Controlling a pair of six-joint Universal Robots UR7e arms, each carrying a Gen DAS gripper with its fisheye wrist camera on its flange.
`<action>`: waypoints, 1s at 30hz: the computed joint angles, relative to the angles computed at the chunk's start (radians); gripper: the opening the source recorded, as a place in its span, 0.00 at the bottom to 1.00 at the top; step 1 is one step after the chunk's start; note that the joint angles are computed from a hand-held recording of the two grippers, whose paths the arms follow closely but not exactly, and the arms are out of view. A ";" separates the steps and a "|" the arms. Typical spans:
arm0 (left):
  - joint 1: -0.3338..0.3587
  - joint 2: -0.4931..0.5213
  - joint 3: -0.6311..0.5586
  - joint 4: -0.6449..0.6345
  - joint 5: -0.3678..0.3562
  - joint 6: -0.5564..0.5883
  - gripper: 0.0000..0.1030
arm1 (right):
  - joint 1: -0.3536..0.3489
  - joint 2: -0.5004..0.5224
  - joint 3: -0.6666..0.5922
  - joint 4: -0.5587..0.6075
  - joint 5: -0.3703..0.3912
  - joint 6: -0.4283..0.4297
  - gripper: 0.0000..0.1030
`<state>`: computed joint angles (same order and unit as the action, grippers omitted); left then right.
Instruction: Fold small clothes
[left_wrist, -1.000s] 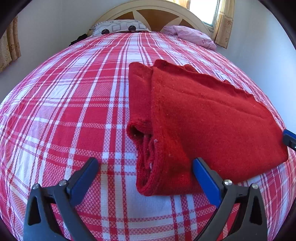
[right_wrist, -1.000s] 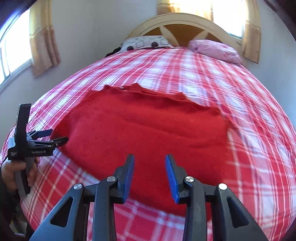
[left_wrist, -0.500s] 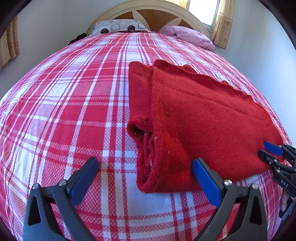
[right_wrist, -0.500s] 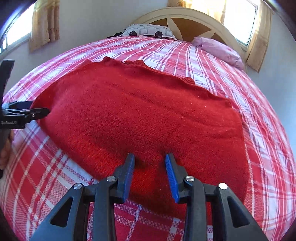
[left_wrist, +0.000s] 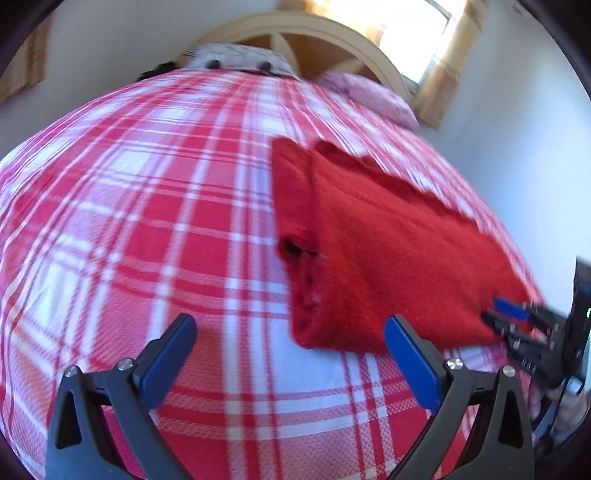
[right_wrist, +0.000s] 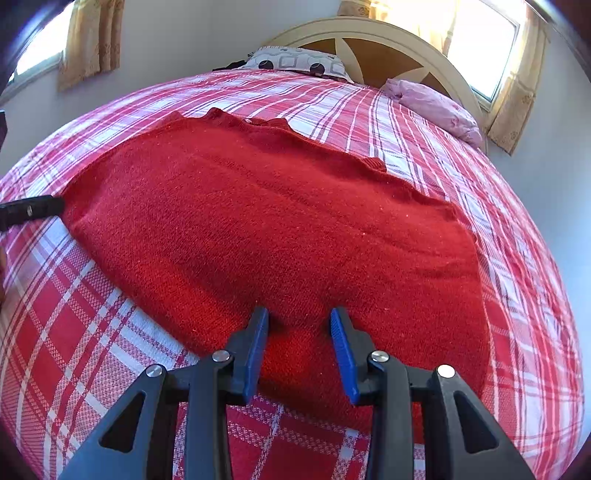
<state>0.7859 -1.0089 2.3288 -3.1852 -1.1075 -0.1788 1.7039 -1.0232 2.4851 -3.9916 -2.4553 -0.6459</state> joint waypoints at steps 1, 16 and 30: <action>0.005 -0.006 0.011 -0.032 0.004 -0.020 1.00 | 0.004 0.006 -0.004 -0.005 -0.006 -0.010 0.38; 0.067 -0.032 0.085 -0.296 0.031 -0.199 1.00 | 0.221 0.242 -0.182 -0.002 0.054 -0.144 0.57; 0.101 -0.097 0.031 -0.096 0.005 -0.235 1.00 | 0.216 0.440 -0.375 -0.007 0.016 -0.229 0.57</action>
<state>0.8867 -1.1063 2.3600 -3.2811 -1.1022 -0.4139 1.9196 -0.5828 2.1103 -3.9991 -2.4392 -0.8748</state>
